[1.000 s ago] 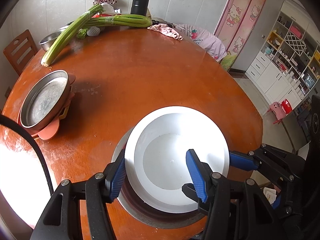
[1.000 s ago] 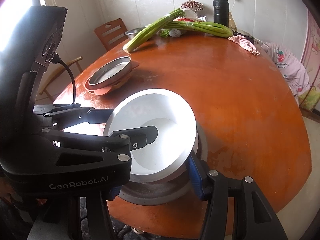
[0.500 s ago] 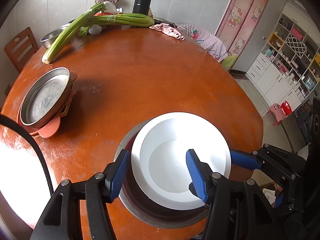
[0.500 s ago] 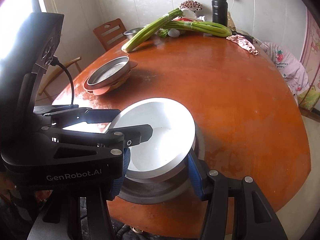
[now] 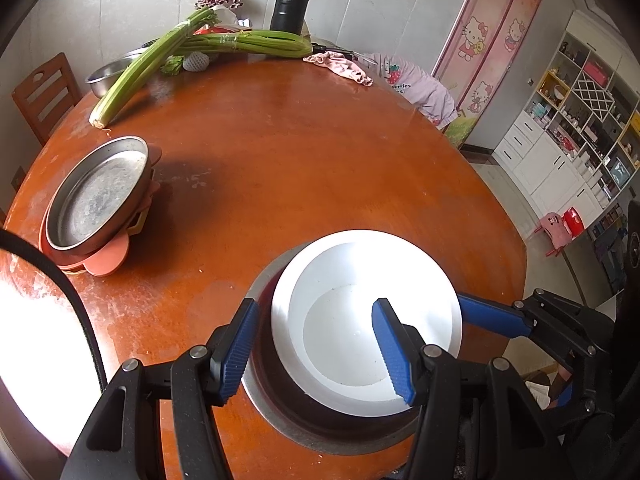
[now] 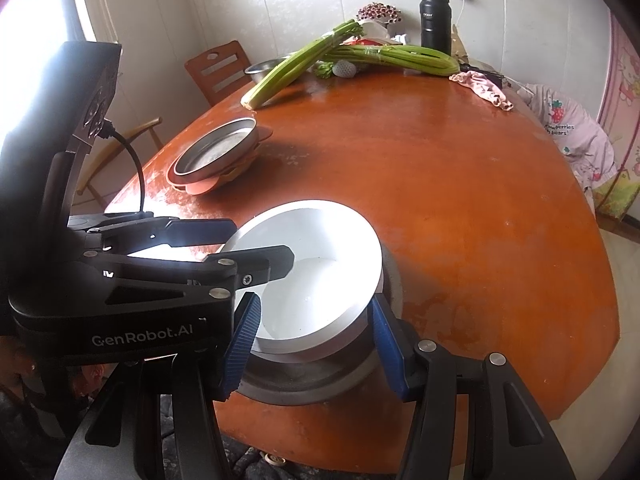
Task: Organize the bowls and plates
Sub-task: 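Open the left tool to release the noodle bowl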
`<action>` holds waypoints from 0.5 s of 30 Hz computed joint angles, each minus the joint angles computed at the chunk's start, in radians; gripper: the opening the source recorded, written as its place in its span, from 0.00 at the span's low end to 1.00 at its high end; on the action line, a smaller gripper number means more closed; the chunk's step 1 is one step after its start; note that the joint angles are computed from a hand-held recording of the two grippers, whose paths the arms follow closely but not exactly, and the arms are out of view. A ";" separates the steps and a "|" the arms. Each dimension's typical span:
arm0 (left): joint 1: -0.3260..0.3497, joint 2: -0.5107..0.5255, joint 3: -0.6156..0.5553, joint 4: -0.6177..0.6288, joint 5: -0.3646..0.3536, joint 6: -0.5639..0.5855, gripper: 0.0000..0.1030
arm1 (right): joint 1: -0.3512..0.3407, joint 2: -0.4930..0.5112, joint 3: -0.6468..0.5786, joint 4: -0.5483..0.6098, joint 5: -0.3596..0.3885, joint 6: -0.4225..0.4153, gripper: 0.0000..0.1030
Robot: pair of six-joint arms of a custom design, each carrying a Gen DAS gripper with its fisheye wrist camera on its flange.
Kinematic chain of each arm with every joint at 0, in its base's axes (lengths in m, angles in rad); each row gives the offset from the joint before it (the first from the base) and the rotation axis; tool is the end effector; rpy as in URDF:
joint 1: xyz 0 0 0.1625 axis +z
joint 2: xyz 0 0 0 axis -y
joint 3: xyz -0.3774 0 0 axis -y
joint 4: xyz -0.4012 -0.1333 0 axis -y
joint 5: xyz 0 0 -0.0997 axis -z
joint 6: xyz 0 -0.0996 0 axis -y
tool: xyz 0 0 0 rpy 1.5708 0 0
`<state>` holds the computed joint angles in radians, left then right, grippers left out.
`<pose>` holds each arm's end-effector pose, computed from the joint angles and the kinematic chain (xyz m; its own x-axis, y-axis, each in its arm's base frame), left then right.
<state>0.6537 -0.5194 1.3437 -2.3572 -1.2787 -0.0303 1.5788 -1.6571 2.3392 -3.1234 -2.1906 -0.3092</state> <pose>-0.4541 -0.5519 -0.0438 -0.5975 0.7481 -0.2888 0.7755 0.6306 0.0291 0.0787 -0.4045 0.3096 -0.7772 0.2208 0.5893 -0.2537 0.7470 -0.6145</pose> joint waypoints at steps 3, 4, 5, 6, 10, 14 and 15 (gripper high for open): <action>0.003 -0.005 0.003 -0.006 0.002 -0.003 0.56 | -0.002 -0.007 0.002 -0.008 -0.001 0.001 0.56; 0.004 -0.007 0.005 -0.007 0.003 -0.004 0.56 | -0.003 -0.006 0.002 -0.011 -0.002 0.003 0.56; 0.005 -0.007 0.004 -0.005 0.004 -0.006 0.56 | -0.007 -0.006 0.002 -0.009 0.000 0.005 0.56; 0.006 -0.006 0.002 -0.005 0.006 -0.008 0.56 | -0.009 -0.006 0.000 -0.003 -0.004 0.010 0.56; 0.008 -0.007 0.001 -0.003 0.009 -0.012 0.56 | -0.017 -0.011 -0.001 0.006 0.005 0.012 0.56; 0.008 -0.011 0.002 -0.010 0.012 -0.007 0.56 | -0.014 -0.019 0.003 -0.007 0.004 0.001 0.56; 0.007 -0.013 0.005 -0.015 0.012 -0.007 0.56 | -0.013 -0.022 0.003 -0.009 0.002 0.000 0.56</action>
<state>0.6611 -0.5328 1.3483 -2.3721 -1.2665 -0.0369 1.5662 -1.6794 2.3424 -3.1325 -2.1883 -0.3092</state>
